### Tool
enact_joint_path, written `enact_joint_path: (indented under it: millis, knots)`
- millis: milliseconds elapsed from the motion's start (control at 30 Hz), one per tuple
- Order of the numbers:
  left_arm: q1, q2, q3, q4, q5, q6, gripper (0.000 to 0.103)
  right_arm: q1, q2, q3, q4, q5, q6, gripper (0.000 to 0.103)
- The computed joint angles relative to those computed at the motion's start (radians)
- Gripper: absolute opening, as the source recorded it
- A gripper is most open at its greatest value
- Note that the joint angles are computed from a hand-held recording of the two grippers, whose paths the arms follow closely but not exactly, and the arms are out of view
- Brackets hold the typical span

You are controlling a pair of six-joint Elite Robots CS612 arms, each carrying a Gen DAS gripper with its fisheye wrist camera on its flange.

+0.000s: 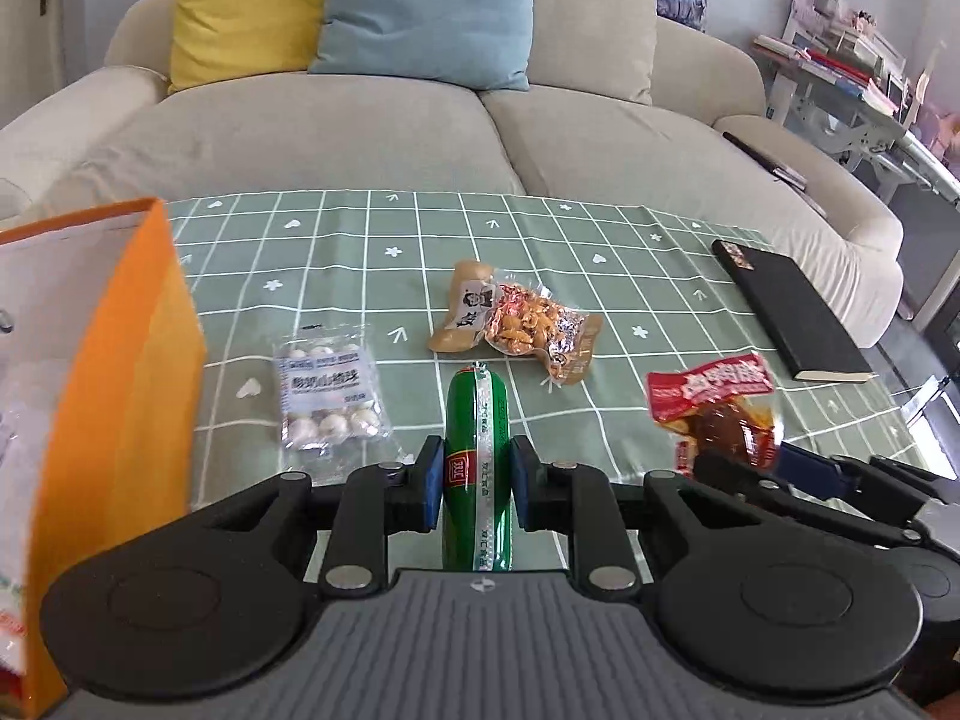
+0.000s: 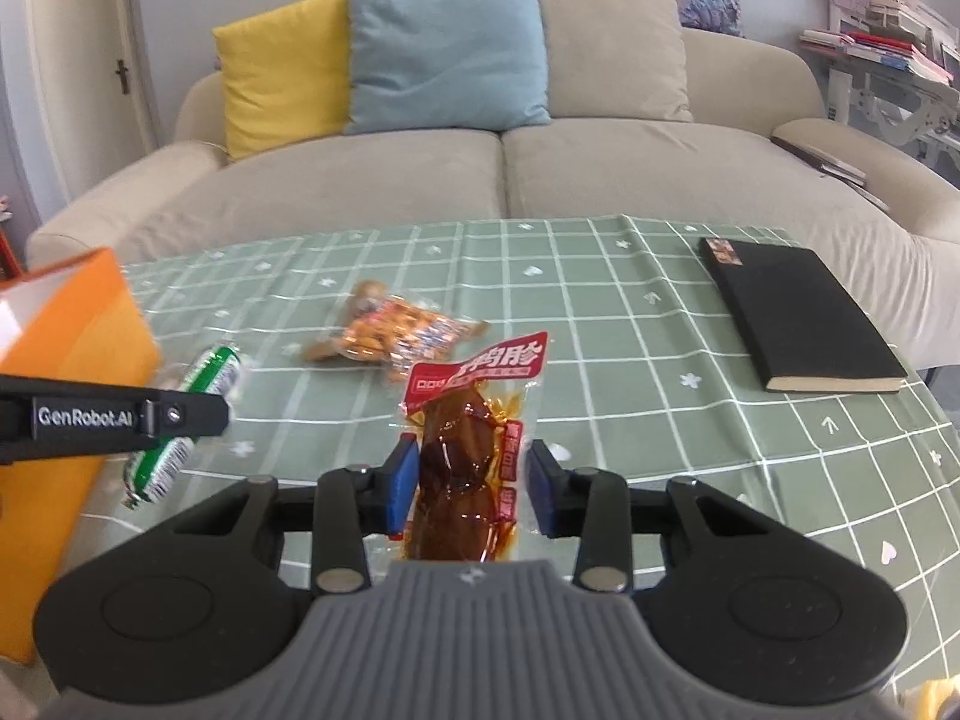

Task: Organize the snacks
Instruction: 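Lift the sausage and red bag and carry them over the orange box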

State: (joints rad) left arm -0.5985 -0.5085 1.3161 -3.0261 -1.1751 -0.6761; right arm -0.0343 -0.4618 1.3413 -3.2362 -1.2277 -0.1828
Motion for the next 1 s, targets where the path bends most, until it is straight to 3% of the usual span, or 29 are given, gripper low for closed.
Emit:
enact_joint_path:
  millis: [33, 133, 367, 633, 1000]
  knots:
    - [-0.001, -0.010, 0.013, -0.002, 0.001, -0.004, 0.025, 0.000, -0.009, 0.010, -0.001, 0.017, -0.001, 0.035]
    - [-0.002, -0.040, 0.057, -0.026, 0.010, -0.014, 0.025, 0.004, -0.035, 0.040, 0.007, 0.066, -0.009, 0.000]
    - [0.006, -0.098, 0.148, -0.092, 0.037, -0.048, 0.025, 0.030, -0.067, 0.075, 0.013, 0.094, -0.065, 0.000]
    - [0.018, -0.135, 0.224, -0.166, 0.071, -0.105, 0.025, 0.049, -0.097, 0.101, -0.078, 0.116, -0.073, 0.000]
    - [0.047, -0.184, 0.296, -0.217, 0.194, -0.142, 0.025, 0.100, -0.113, 0.050, -0.094, 0.232, -0.080, 0.000]
